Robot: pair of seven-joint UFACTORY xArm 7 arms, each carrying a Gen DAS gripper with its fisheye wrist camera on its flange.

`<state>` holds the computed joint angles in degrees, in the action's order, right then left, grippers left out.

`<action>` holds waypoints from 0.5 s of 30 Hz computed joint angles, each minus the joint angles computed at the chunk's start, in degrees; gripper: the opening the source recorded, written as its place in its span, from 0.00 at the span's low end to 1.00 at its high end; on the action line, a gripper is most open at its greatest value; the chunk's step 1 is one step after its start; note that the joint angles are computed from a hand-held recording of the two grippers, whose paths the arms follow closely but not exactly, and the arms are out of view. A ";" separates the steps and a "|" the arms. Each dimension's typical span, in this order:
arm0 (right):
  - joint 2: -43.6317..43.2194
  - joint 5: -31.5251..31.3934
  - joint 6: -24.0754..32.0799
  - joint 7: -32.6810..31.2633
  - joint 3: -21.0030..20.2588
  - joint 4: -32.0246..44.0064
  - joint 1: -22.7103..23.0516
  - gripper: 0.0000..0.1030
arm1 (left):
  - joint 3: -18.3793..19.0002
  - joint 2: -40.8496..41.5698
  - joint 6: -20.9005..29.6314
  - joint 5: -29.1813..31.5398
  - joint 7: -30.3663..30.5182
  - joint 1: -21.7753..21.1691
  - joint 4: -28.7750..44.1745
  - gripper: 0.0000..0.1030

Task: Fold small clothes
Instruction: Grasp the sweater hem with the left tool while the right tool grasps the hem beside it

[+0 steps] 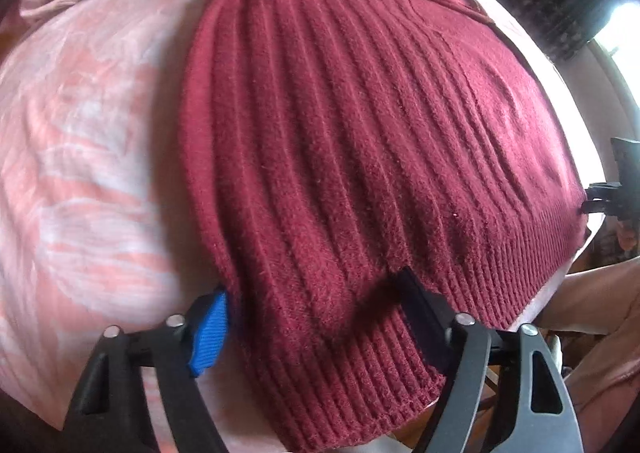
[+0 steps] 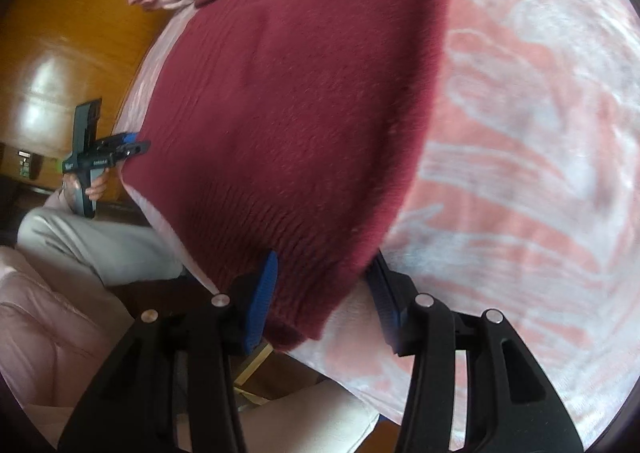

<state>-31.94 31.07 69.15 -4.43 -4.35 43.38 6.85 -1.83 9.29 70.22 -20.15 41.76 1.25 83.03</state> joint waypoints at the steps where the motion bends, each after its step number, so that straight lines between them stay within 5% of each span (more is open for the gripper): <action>1: 0.11 0.45 -0.04 -0.19 -0.16 0.06 0.17 0.38 | -0.11 -0.42 -0.26 -0.31 -0.12 -0.09 -0.53 0.58; 2: 0.64 1.48 0.11 -0.73 -0.57 0.36 0.58 0.23 | -0.15 -0.92 -0.57 -0.38 0.01 -0.17 -1.00 0.52; 4: 1.30 3.28 0.40 -1.45 -0.85 0.79 1.17 0.12 | -0.07 1.65 0.27 -0.94 -0.16 0.04 2.14 0.30; 6: 2.02 3.32 0.36 -2.48 -0.17 1.63 1.65 0.08 | -0.25 2.74 2.03 -2.03 -1.55 0.32 3.96 0.18; 15: 4.07 5.35 -5.40 -6.00 -0.31 7.45 2.12 0.06 | -1.43 1.10 -2.26 -6.57 -2.38 -0.57 5.10 0.14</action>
<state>-27.88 36.43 63.75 -10.43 -4.66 50.84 8.97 -3.26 10.39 67.96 -26.72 39.38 0.68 88.13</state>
